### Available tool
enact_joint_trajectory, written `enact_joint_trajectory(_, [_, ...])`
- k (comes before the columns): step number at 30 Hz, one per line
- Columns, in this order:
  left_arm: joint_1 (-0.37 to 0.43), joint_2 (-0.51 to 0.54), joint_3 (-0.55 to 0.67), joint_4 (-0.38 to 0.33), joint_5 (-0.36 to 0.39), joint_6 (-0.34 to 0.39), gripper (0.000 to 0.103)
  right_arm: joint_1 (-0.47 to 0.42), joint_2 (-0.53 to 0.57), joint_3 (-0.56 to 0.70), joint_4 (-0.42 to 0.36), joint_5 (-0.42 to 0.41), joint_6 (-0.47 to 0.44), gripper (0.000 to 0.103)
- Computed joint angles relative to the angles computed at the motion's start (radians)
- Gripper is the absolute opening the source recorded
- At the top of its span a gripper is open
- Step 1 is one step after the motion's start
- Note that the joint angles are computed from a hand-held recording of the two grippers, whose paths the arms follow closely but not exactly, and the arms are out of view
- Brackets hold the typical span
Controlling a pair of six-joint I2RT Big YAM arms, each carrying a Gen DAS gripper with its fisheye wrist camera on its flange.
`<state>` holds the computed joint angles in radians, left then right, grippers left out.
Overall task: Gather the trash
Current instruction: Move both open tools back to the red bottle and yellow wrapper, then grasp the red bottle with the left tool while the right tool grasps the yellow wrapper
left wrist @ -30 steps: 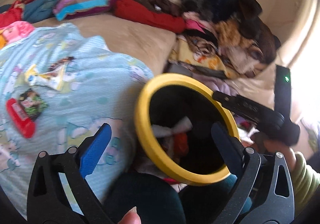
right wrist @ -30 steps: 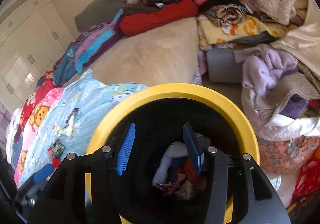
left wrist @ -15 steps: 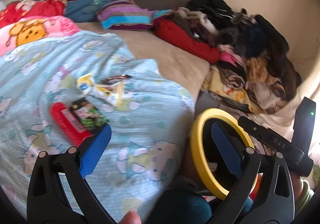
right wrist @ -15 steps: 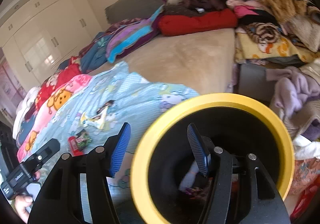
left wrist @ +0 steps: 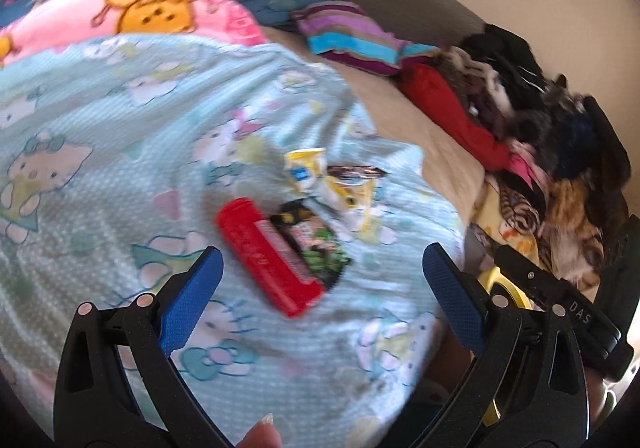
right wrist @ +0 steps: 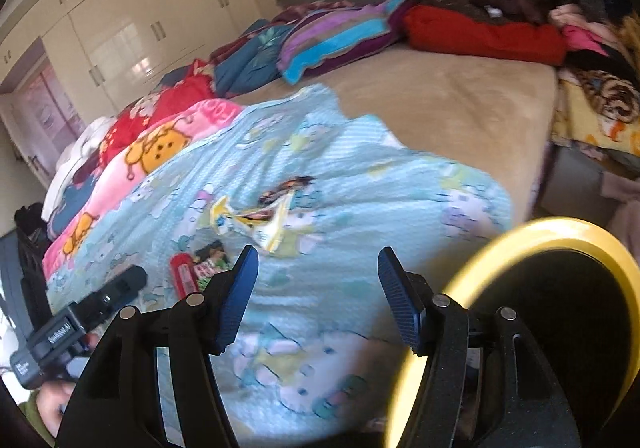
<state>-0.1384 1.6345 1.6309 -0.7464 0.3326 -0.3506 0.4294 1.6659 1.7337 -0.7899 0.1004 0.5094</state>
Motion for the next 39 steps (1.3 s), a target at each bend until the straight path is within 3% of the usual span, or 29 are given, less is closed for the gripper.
enact_joint_trajectory(5, [0.031,0.035,0.017,-0.021,0.034,-0.039,0.068,-0.002,0.114,0.135,-0.037,-0.057,-0.01,0.051])
enact_joint_trajectory(13, [0.045,0.093,0.052,-0.053,0.103,-0.072,0.048,-0.015,0.308,0.374,-0.155,-0.114,0.005,0.04])
enact_joint_trajectory(17, [0.049,0.116,0.059,-0.067,0.121,-0.081,0.047,-0.015,0.423,0.532,-0.249,-0.137,0.007,0.037])
enact_joint_trajectory(22, [0.054,0.13,0.056,-0.066,0.138,-0.092,0.043,-0.028,0.514,0.64,-0.301,-0.224,0.036,0.037])
enact_joint_trajectory(24, [0.051,0.133,0.055,-0.063,0.136,-0.08,0.043,-0.029,0.514,0.627,-0.287,-0.239,0.038,0.035])
enact_joint_trajectory(26, [0.051,0.14,0.06,-0.061,0.14,-0.08,0.043,-0.031,0.488,0.571,-0.234,-0.277,0.047,0.021])
enact_joint_trajectory(29, [0.049,0.155,0.072,-0.063,0.146,-0.088,0.044,-0.028,0.43,0.479,-0.168,-0.285,0.034,0.008])
enact_joint_trajectory(33, [0.045,0.168,0.087,-0.065,0.142,-0.086,0.044,-0.005,0.328,0.35,-0.091,-0.2,-0.028,0.008])
enact_joint_trajectory(36, [0.046,0.17,0.087,-0.063,0.147,-0.098,0.044,0.001,0.239,0.23,-0.035,-0.148,0.006,0.008])
enact_joint_trajectory(39, [0.051,0.173,0.094,-0.071,0.17,-0.104,0.035,0.006,0.154,0.122,0.021,-0.105,0.029,0.008])
